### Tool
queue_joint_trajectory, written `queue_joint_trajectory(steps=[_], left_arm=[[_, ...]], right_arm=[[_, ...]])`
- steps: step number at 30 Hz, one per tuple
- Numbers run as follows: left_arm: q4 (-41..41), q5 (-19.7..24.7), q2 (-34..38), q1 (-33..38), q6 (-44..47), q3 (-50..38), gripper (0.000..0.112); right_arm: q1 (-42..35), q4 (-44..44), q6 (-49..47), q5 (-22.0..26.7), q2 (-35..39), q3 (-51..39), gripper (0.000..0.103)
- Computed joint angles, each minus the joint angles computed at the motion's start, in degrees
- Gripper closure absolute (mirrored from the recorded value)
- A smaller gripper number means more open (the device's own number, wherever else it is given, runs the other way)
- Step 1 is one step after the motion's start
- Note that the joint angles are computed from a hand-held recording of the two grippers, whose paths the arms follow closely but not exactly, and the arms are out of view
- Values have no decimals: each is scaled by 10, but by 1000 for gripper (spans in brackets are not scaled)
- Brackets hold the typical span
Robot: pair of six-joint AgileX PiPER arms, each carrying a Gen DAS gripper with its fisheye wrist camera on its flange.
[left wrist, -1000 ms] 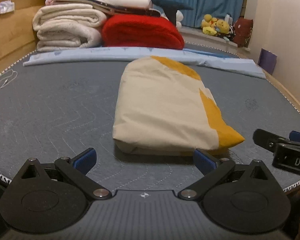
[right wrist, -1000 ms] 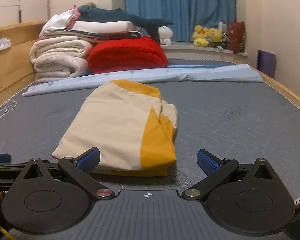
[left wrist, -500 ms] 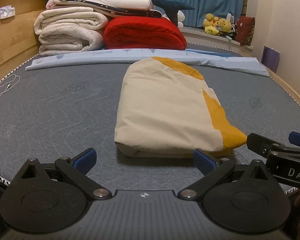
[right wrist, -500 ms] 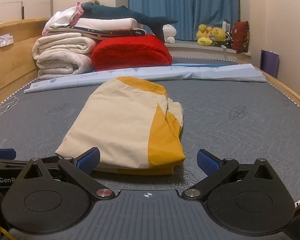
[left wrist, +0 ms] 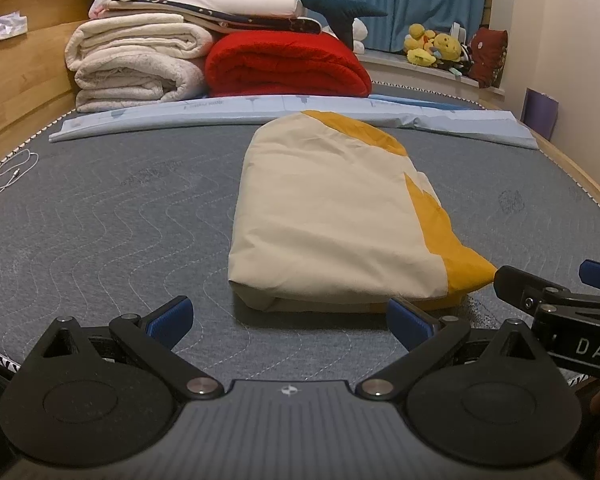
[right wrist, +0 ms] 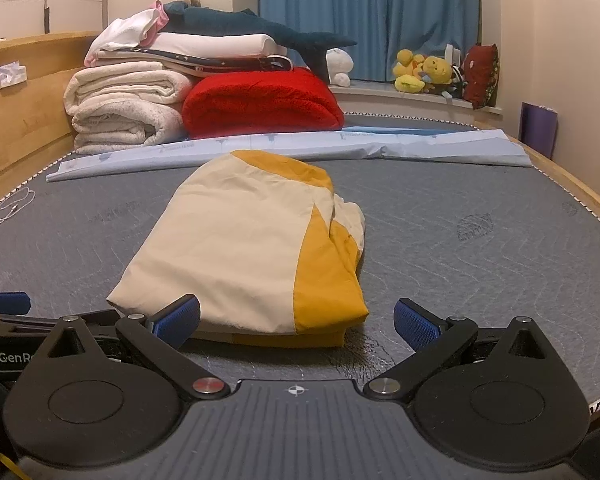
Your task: Fold large clothes
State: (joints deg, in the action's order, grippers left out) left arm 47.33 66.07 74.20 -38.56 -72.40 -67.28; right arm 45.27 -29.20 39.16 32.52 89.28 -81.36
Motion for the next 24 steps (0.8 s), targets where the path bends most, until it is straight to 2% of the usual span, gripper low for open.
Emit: queue_joint_trajectory(steps=[24], left_arm=[[-5, -5, -1, 4, 3, 2, 10]], right_arm=[[-5, 8, -8, 0, -4, 2, 1]])
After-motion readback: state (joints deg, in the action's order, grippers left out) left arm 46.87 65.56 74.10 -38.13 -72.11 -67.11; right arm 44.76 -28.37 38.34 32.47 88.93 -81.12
